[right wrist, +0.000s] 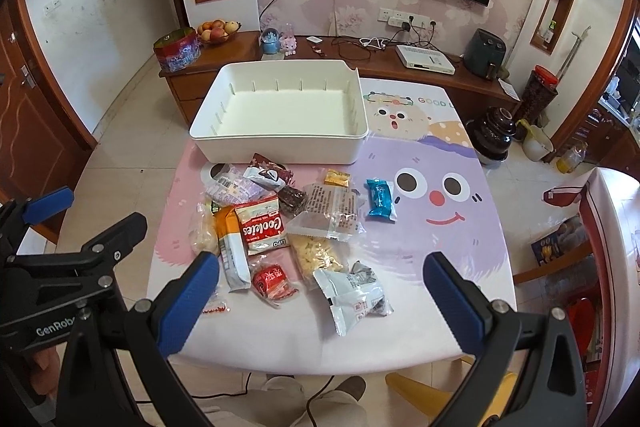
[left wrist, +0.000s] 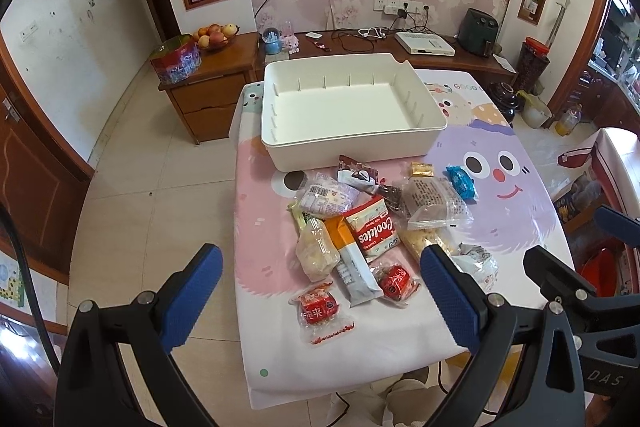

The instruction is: Organize snacks

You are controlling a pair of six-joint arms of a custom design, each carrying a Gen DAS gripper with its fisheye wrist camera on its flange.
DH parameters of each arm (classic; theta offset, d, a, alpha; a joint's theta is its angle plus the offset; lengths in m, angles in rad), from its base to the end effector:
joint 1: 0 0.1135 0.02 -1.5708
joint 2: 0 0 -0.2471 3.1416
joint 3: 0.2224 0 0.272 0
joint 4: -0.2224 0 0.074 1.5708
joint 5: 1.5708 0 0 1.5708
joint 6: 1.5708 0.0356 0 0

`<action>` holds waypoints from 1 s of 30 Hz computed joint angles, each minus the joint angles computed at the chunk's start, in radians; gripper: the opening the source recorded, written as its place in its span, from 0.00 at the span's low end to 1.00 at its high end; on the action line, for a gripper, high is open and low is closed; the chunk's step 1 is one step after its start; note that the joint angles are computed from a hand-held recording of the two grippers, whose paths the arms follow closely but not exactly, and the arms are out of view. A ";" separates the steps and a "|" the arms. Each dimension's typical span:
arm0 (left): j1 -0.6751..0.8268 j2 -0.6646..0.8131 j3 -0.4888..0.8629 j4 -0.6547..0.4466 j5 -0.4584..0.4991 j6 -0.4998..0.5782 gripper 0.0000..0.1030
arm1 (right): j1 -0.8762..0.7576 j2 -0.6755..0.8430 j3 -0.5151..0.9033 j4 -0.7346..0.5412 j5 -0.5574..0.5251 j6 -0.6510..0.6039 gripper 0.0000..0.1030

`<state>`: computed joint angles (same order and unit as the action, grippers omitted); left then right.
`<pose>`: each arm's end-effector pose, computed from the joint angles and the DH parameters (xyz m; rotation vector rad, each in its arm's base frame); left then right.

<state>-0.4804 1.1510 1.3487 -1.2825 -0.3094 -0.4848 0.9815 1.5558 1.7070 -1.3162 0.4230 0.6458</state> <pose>0.1984 -0.0912 0.3547 -0.1050 2.5712 0.0594 0.1853 0.2509 0.3620 -0.3164 2.5445 0.0052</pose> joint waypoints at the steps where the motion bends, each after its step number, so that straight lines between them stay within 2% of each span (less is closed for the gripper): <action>1: 0.000 0.000 -0.002 -0.001 -0.002 0.000 0.96 | 0.004 0.002 0.000 -0.002 0.003 0.005 0.99; 13: -0.018 -0.002 -0.028 0.008 -0.015 -0.009 0.96 | 0.017 -0.009 -0.016 0.000 0.013 0.021 0.99; 30: -0.030 0.044 0.025 -0.003 -0.010 -0.004 0.96 | -0.003 -0.032 -0.030 0.009 0.010 0.014 0.99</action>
<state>-0.5100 1.1946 1.3739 -1.2855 -0.3193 -0.4890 0.9781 1.5241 1.6767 -1.3069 0.4328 0.6603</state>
